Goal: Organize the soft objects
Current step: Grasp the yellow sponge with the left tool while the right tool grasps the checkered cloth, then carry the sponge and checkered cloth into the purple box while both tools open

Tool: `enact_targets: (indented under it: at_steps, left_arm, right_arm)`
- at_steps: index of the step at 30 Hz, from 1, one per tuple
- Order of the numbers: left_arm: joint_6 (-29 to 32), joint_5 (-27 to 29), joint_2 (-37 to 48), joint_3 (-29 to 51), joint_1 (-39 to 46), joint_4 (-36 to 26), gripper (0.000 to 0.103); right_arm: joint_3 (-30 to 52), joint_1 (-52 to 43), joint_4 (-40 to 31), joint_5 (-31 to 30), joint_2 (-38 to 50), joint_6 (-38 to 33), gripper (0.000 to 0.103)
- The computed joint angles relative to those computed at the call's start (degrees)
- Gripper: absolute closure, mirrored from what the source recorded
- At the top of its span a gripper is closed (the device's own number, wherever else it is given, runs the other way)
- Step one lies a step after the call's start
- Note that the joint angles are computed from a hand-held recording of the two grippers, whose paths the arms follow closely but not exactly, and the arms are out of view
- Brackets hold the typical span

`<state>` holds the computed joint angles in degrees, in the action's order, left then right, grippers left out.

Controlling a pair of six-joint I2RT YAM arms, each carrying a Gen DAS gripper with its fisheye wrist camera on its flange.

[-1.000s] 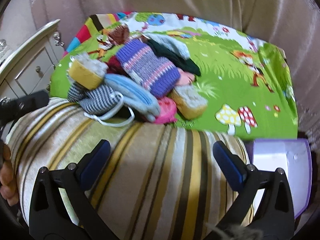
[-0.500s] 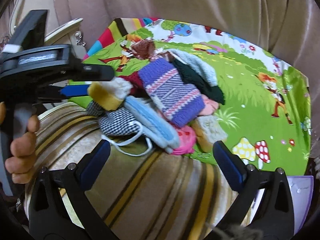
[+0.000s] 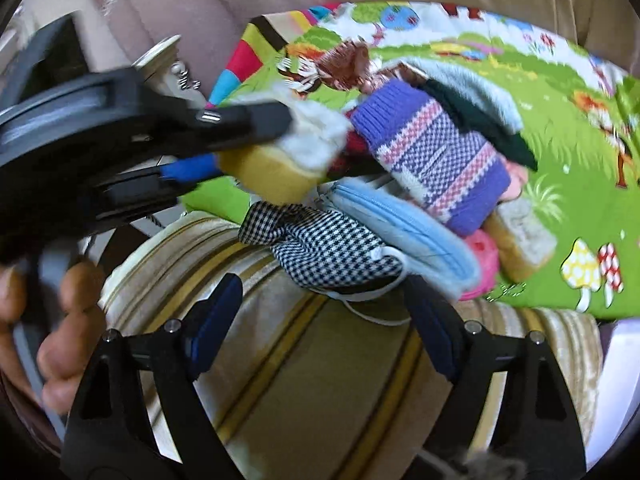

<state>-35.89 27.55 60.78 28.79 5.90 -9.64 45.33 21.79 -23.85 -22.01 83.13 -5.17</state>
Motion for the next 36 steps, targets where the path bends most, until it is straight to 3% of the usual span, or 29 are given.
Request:
enact_targets:
  at_steps: [11,13,15,18,28,36]
  left_arm:
    - [4.06,6.79,-11.24,-4.45,13.01,-5.37,0.072]
    - [4.83,7.69,-12.65,-5.39,15.41,-5.98,0.072]
    - [5.37,8.71,-13.28,-6.12,17.42,-6.18,0.072]
    - [6.18,9.71,-14.64,-6.90,19.95,-7.58,0.072]
    - [8.44,9.24,-20.75,-7.64,23.01,-14.37,0.072]
    - [6.45,5.02,-26.62,-5.51,18.13,-18.33,0.072]
  right_arm:
    - [7.11,4.42,1.00,1.19,10.63,12.48,0.020]
    - [8.60,4.89,0.72,1.86,12.37,13.58,0.036]
    - [9.10,5.03,0.70,1.82,13.27,14.10,0.069]
    - [8.01,4.76,1.40,-0.27,12.74,14.06,0.081]
    - [-1.62,-0.44,1.60,-6.31,-0.97,5.10,0.087]
    - [-5.02,-9.65,-4.36,-14.00,-11.56,-2.17,0.088]
